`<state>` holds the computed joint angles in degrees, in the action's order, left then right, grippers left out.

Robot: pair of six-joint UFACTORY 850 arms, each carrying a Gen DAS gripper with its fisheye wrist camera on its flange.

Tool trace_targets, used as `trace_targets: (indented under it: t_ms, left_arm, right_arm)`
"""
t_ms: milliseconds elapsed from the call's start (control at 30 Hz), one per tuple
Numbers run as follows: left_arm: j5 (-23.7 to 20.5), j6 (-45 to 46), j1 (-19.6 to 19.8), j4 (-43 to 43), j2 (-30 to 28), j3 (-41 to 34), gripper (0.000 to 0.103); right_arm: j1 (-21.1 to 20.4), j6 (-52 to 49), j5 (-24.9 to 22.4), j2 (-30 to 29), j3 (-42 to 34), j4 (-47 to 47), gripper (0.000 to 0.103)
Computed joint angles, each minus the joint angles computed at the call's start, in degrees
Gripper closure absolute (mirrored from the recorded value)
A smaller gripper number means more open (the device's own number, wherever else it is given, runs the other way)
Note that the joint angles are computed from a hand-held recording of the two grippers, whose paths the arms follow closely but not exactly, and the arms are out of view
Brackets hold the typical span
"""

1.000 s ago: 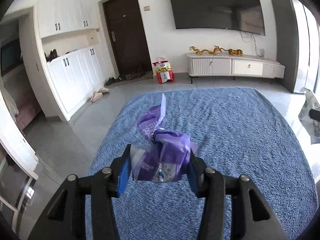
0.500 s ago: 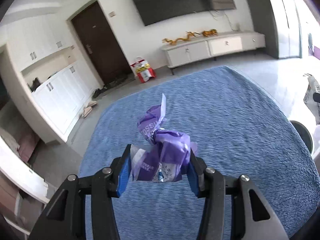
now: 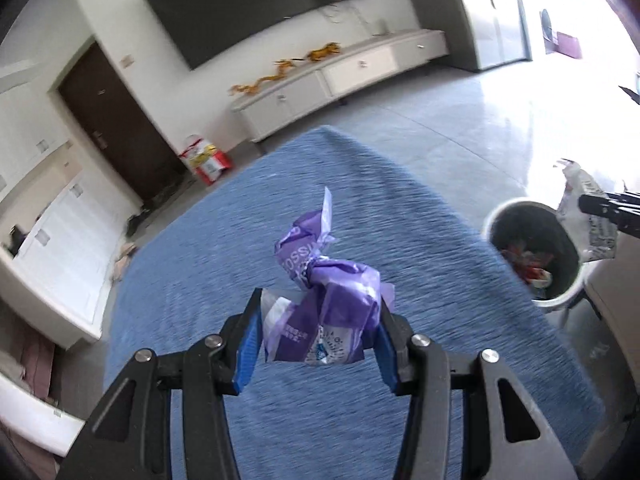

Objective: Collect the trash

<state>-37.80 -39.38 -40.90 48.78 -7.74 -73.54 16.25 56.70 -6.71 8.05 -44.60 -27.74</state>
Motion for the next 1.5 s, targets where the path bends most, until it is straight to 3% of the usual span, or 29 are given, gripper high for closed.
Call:
trace_targets:
  t_ms: [267,467,567,800,867,967,1200,1367,1500]
  left_arm:
    - [0.94,9.04,-3.54,-7.0,-8.24,-7.28,0.055]
    - [-0.05,21.79,-4.37,-22.68,-18.05,-18.94,0.055]
    - [-2.28,29.0,-4.02,-33.27,-23.95,-26.54,0.055]
    - [-7.13,39.67,-1.75,-54.95,-33.55,-39.42,0.053]
    - [-8.02,41.92,-1.08,-59.73,-34.81,-41.1,0.05]
    - [-8.03,43.21,-0.35,-63.81,-34.76,-40.92,0.047]
    - [-2.6,41.83,0.16,-60.07,-28.09,-32.96,0.046]
    - [4.08,34.3,1.67,-49.25,-19.5,-23.38,0.046]
    - [8.21,21.09,2.9,-34.84,-12.18,-15.54,0.046]
  right_arm:
    - [-4.46,-19.48,0.77,-0.49,2.26,20.71,0.077]
    - [-7.48,-34.08,1.11,-3.22,1.98,34.72,0.077]
    - [-8.22,-30.48,1.2,-4.49,1.53,30.86,0.077]
    - [-9.01,-9.11,-1.22,-8.54,-1.65,7.59,0.074]
    - [-8.95,-3.84,-1.81,-9.24,-2.06,2.93,0.063]
    - [-9.37,0.31,-1.62,-9.4,-1.71,-0.36,0.059]
    - [-7.67,6.01,-4.36,-7.91,-2.62,-5.05,0.058]
    - [-3.9,11.18,-6.04,-6.08,-6.18,-12.75,0.054]
    - [1.26,13.46,-6.88,-5.76,-11.04,-18.55,0.049]
